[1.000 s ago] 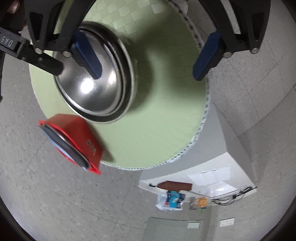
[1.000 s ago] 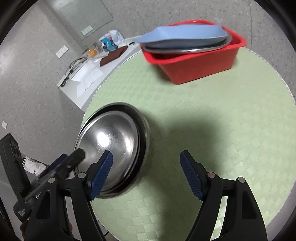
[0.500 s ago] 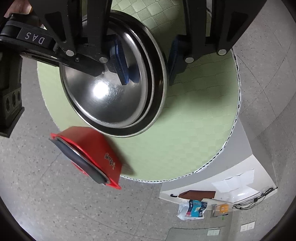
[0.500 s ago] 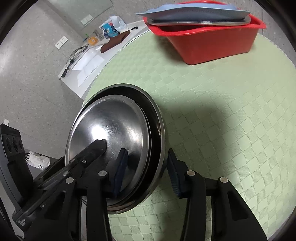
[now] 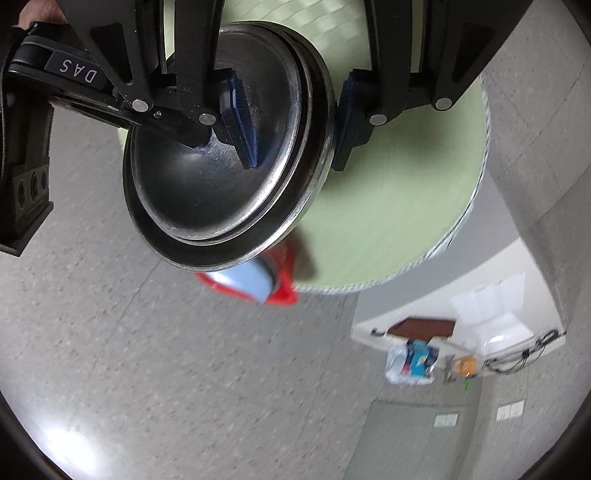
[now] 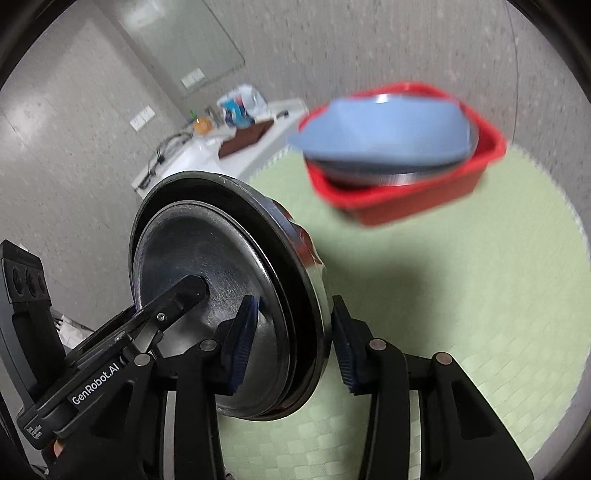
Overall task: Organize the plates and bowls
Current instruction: 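Carry the steel bowl stack over the red basin and lower it onto the blue plate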
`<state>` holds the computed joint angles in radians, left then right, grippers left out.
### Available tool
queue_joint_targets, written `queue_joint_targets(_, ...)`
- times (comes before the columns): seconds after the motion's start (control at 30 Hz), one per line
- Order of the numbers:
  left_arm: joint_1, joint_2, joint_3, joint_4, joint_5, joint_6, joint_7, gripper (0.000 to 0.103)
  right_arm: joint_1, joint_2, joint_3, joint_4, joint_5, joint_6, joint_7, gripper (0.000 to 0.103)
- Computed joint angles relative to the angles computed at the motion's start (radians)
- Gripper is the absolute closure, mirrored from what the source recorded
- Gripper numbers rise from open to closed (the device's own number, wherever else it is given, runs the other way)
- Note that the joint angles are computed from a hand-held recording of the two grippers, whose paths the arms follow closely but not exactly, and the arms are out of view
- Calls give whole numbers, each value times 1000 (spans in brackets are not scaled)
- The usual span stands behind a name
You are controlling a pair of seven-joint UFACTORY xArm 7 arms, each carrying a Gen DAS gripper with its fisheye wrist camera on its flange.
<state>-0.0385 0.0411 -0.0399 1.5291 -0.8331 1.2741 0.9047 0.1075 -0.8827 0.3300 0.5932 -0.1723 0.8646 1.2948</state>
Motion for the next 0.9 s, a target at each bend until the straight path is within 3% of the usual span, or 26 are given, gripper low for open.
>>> queue_joint_targets(0.17,-39,11,-33,54,-19,-26,-59,66,-31,-65,-70,18,-36,35,-92,63)
queue_joint_targets(0.4,-141,73,-101,139,20,-148,-159,66,-120,-125,-201,16,-48,19,-278,63)
queue_joint_targets(0.6,-251,231,-166,289,163,-261,-308,65,-209,-77,-309,23,-25,-42,-445,63)
queue_joint_targets(0.8,-379,469,-186,553,398,-269,-519,65,-273,27,-395,14,37,-112,-596,63)
queue_joint_targets(0.9,-444,600,-176,731,505,-219,-607,65,-293,76,-418,1,70,-144,-656,63)
